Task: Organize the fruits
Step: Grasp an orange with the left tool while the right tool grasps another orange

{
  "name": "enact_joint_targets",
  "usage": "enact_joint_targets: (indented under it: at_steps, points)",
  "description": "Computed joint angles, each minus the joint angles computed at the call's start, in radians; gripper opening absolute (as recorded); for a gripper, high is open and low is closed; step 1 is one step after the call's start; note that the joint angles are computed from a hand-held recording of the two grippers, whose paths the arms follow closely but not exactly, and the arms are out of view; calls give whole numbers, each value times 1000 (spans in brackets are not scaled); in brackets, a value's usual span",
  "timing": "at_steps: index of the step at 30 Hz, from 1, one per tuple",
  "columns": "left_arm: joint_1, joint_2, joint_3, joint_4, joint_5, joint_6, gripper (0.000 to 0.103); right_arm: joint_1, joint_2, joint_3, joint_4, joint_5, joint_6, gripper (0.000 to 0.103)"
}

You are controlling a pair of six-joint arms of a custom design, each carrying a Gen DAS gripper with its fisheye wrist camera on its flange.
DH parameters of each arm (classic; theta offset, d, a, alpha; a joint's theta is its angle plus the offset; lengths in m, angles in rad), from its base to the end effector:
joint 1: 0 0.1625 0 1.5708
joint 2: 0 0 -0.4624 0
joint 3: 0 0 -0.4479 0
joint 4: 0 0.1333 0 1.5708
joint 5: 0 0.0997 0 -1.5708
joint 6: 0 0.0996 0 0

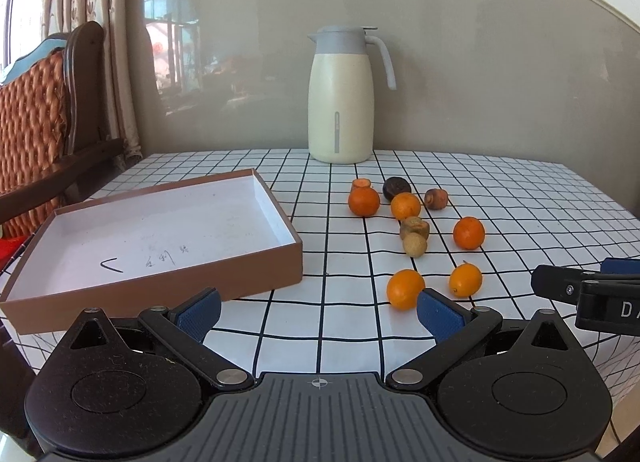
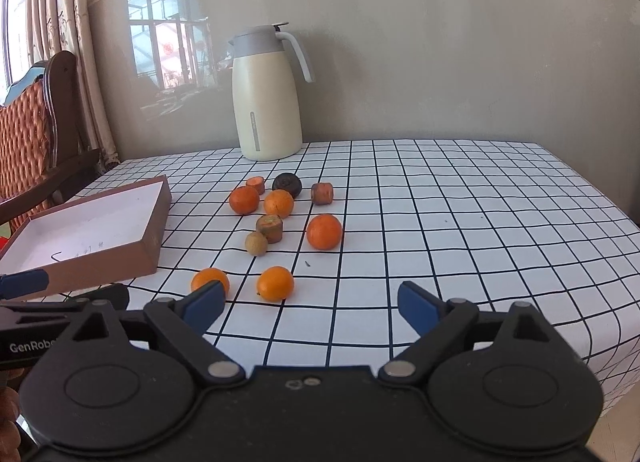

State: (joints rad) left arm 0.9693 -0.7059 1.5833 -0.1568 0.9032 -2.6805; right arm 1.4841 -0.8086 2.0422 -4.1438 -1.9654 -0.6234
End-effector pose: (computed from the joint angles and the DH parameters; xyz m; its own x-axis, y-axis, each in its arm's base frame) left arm -0.1964 -0.6307 -0.0085 -0.6495 0.2965 -0.7002 0.7396 0.4601 -0.4912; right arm 0.0444 -0.5859 0.1502 -0.7320 0.2342 0.6398 -0.5019 0.4498 -0.7388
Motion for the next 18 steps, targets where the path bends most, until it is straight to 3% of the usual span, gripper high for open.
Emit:
enact_joint_targets:
  at_steps: [3,11,13,18]
  points:
    - [12,13,-11,-4,34,24,103,-13,-4,-6,35,28,18,75]
    - [36,64,-55,-5,110,113,101,-36,3,-42,81,65,30,68]
    - [40,83,-82,27,126,122,83,-40,5,-51,88,67,36,67]
    - [49,131,-147,85,146,101,75,-45,7,-67,100,67,43,67]
